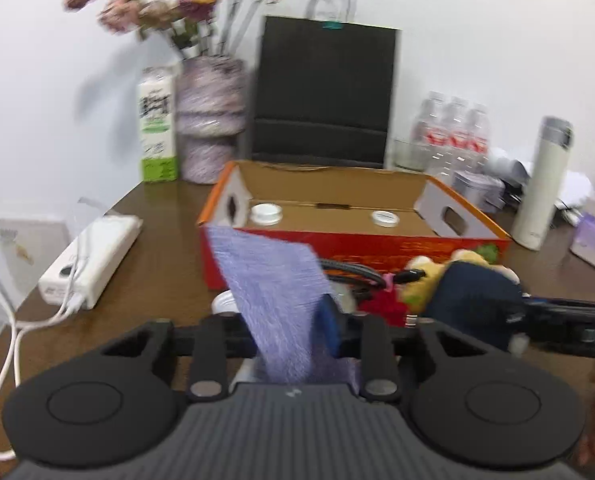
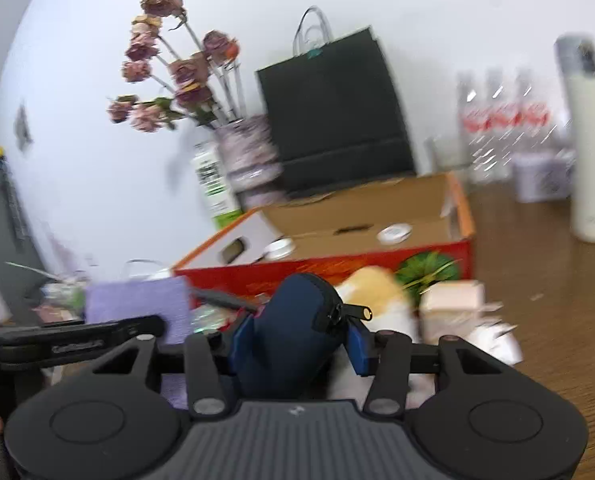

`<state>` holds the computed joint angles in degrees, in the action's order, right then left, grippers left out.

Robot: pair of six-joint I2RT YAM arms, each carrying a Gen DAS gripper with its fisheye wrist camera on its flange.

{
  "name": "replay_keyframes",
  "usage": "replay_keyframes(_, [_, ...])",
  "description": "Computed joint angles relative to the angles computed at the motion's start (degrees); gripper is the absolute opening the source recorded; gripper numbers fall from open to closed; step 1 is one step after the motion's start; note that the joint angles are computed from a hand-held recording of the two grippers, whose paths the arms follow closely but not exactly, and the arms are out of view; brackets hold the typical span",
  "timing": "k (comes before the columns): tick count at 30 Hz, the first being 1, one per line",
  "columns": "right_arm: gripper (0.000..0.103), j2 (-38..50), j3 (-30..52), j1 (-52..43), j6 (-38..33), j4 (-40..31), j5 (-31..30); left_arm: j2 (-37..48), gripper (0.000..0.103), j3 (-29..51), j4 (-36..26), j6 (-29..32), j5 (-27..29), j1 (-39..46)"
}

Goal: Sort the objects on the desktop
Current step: 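Grasp the purple fabric pouch with the left tool while the right tool grasps the navy case, then carry the pouch and navy case into the cardboard box and release both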

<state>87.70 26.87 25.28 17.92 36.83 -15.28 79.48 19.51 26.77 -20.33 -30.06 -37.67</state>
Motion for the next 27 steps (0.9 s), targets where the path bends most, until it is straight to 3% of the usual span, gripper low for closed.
replay_keyframes(3, [0.049, 4.7, 4.4, -0.8, 1.6, -3.2, -3.3, 0.1, 0.008, 0.2, 0.0, 1.0, 0.8, -1.5])
replay_keyframes(5, [0.034, 3.8, 4.2, 0.3, 2.1, -4.1, -0.1, -2.7, 0.003, 0.1, -2.9, -1.2, 3.8, -1.4])
replay_keyframes(7, [0.026, -0.3, 0.7, 1.1, 2.2, -1.4, 1.3, -7.4, 0.002, -1.6, -4.4, -3.4, 3.8, -2.7])
replay_keyframes(11, [0.019, -14.4, -6.3, 4.5, 2.2, -3.2, 7.7, -20.6, 0.002, -4.4, -11.2, -3.5, -3.2, -10.5])
replay_keyframes(19, [0.018, -45.7, -14.7, 21.5, -2.6, -25.0, 36.1, -37.9, 0.002, -2.7, -30.0, -12.6, -29.5, -35.2])
replay_keyframes(23, [0.018, -62.3, -16.0, 35.3, 0.1, -42.1, 53.6, -38.9, 0.002, -0.9, -36.0, -16.8, -34.6, -40.9])
replay_keyframes(27, [0.018, -71.3, -15.2, 42.7, 2.5, -52.3, 61.9, -36.5, 0.002, 0.8, -42.4, -26.5, -34.9, -42.7])
